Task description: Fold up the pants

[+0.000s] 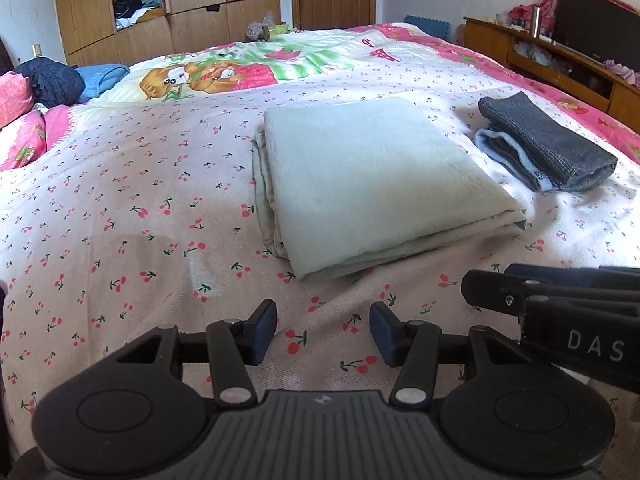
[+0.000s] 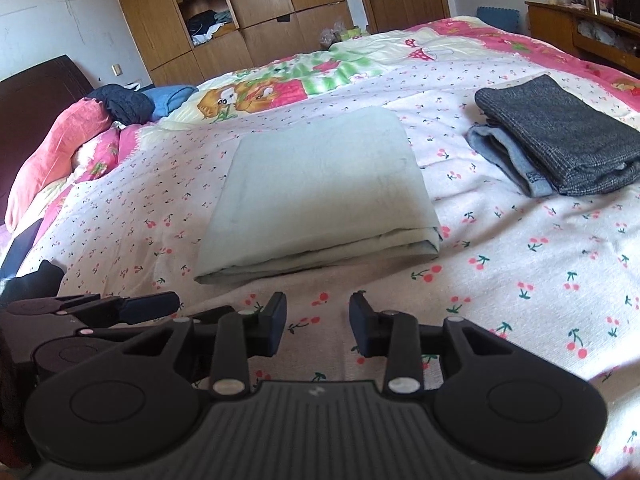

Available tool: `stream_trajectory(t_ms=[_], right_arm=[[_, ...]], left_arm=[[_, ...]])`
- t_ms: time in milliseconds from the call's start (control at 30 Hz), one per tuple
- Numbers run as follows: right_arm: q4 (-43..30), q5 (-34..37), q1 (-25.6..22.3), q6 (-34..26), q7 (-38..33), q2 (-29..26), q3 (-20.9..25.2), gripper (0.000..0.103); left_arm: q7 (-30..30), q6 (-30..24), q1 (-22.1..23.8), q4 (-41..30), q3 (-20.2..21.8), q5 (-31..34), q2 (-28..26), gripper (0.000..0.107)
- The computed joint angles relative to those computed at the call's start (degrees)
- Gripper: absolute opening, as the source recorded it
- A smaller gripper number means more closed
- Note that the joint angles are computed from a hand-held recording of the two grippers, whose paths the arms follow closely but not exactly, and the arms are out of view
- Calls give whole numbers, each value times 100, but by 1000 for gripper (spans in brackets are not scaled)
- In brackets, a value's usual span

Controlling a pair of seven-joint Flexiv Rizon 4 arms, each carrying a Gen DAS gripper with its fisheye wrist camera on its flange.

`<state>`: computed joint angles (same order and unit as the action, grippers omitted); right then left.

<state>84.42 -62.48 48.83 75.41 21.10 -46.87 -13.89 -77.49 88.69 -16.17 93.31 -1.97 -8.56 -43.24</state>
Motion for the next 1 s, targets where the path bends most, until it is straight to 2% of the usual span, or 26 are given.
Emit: stream_trajectory(t_ms=[133, 200, 333, 433, 633, 1000], right_arm=[[23, -288, 78, 158, 365, -19, -208, 36], [42, -392, 77, 243, 597, -33, -246, 38], [80, -618, 56, 318, 863, -13, -280, 38], [78, -486, -9, -74, 481, 19, -16, 36], [109, -624, -81, -125, 609, 49, 76, 36], [185, -514, -128, -555, 393, 171, 410, 37]], left_arm=[[-97, 121, -160, 35, 215, 77, 6, 68], [-151, 260, -214, 102, 307, 109, 20, 77], [-272, 440, -193, 213, 300, 38, 62, 85], [-403, 641, -464, 180, 649, 28, 11, 95], [-439, 554, -811, 51, 1088, 2, -63, 100], [-391, 480, -250, 219, 378, -51, 99, 103]])
